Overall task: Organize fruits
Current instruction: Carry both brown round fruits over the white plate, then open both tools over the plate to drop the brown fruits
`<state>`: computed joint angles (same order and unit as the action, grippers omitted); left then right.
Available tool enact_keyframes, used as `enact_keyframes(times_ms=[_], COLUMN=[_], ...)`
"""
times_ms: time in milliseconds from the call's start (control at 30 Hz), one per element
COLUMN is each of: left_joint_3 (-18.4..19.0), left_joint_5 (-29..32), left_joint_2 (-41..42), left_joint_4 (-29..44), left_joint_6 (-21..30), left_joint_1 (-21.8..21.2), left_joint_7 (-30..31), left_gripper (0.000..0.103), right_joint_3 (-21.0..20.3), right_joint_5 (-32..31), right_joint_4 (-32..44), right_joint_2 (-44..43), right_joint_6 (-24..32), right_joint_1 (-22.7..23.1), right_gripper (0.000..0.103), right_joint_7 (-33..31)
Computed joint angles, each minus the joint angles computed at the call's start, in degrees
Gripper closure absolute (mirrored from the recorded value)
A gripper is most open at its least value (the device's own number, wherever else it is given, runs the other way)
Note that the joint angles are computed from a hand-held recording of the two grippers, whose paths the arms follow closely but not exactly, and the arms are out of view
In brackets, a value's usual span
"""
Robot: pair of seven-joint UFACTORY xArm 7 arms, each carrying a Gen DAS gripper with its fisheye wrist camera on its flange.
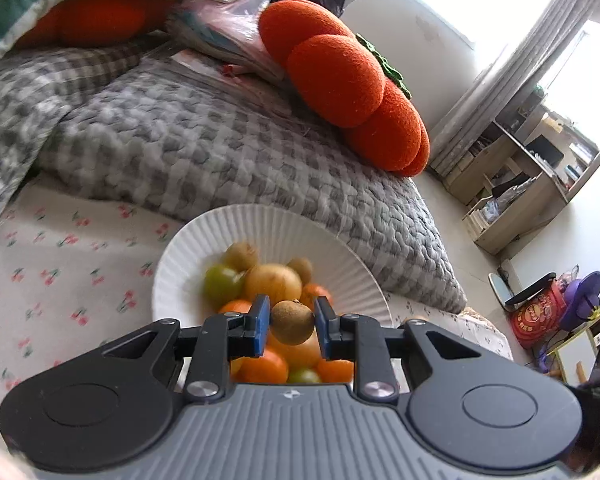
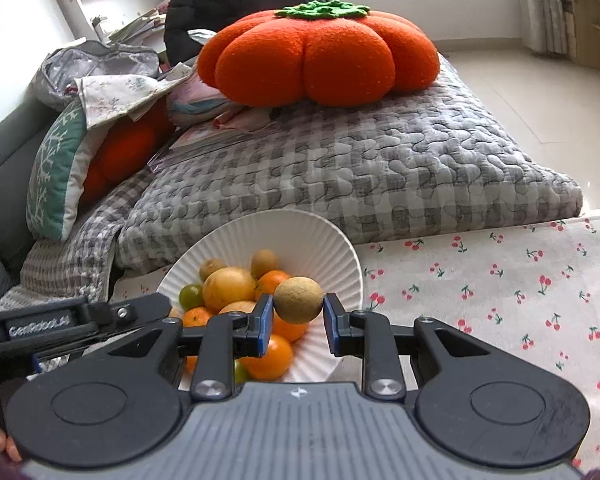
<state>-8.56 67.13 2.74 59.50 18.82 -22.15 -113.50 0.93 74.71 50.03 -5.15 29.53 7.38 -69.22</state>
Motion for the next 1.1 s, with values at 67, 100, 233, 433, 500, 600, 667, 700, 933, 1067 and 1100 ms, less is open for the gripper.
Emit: enact_keyframes(times_ms=[67,100,233,433,500,600,667,700,933,1067,1100], left_joint_3=[0.0,0.2,1.82,3.82,4.35,4.88,5.47,5.76,7.7,8.34,8.51], left_joint_5=[-1.54,-2.19,-2.48,-3.0,-3.05,-4.09,-4.57,-4.79,-5.39,-6.13,-5.95], left_joint_2=[2.49,3.5,5.96,7.91,8.91,11.01,12.36,12.94,15.64,15.67,15.5], left_joint_4=[2.83,4.02,7.33,10.17,10.88,12.72,14.02,14.67,17.04,16.43,16.18], left_joint_6=[1.15,1.77,3.11,6.97,6.55,7.02,7.89,8.43,8.54,8.12,7.96], left_joint_1=[-0.23,-0.61,-2.4,-3.32,-3.3,-3.85,-4.64,-5.02,-7.05,-7.62,-7.72], left_joint_7=[3.47,4.98,8.32,12.52,13.4,16.04,17.53,18.38,21.57,20.66,20.21], left_gripper=[0.083,0.083,0.083,0.083,0.083,0.083,0.083,0.083,0.083,0.082,0.081], right_joint_3=[0.12,0.31,1.23,2.38,2.8,3.2,3.47,3.57,3.84,3.86,3.83], right_joint_5=[0.67,1.38,3.65,6.87,7.95,9.3,9.48,9.58,12.16,13.18,13.32], right_joint_4=[1.19,1.69,3.8,5.76,6.31,7.05,7.26,7.33,7.58,7.37,7.3], right_joint_2=[1.52,2.17,4.7,7.53,8.4,9.49,9.97,10.16,10.8,10.47,10.31], right_joint_6=[-0.08,-0.27,-0.07,0.74,0.67,1.16,0.9,0.76,0.75,0.06,-0.19], right_joint_1=[0.04,0.05,-0.25,-1.1,-1.26,-1.61,-1.7,-1.75,-2.28,-2.25,-2.21], right_gripper=[0.079,0.079,0.079,0.079,0.079,0.079,0.079,0.079,0.076,0.074,0.074], right_joint_7=[-0.66,-1.42,-3.14,-4.62,-5.3,-6.01,-6.24,-6.35,-7.36,-8.22,-8.34])
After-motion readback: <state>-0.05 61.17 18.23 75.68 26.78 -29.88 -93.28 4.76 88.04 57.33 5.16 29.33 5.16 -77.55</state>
